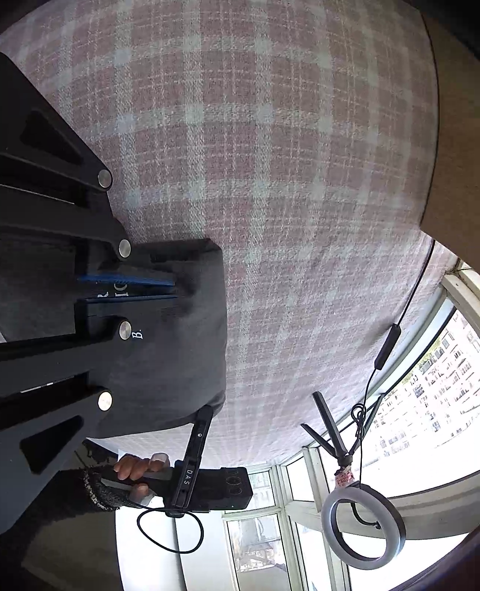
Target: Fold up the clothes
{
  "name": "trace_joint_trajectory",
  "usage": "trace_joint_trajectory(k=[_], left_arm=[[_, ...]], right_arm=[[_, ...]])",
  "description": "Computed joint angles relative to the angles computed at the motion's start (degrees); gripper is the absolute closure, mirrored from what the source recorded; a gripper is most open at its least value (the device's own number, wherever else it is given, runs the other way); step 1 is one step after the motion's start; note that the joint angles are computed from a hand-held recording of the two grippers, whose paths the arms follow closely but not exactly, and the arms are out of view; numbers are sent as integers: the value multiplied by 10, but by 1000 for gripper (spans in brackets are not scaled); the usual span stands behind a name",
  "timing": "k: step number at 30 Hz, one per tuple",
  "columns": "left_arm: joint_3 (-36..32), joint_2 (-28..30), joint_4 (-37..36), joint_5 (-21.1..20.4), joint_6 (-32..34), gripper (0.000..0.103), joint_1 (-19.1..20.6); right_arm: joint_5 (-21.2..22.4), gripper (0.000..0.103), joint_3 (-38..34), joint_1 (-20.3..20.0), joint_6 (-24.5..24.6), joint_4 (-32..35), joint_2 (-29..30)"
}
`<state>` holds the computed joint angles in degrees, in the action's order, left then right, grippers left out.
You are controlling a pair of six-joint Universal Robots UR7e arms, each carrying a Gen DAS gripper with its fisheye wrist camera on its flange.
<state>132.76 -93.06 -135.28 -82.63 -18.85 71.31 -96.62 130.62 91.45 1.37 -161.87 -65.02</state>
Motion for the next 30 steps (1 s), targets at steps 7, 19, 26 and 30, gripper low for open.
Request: trace_joint_trajectory(k=[7,19,26,30], left_arm=[[41,-216,203,50,-51,57,-102],[141,-370,334,59,-131,58,-164],[120,-486,438,93,-141,58,-191],[126,-536,468,99,-136,58,-215]], right_arm=[[-10,52,81,41,-15,41,-135],[-36,48,173,254,7,-132,36],[-136,48,48,381,-35,-132,241],[-143,50,30,377,-31,-120,263]])
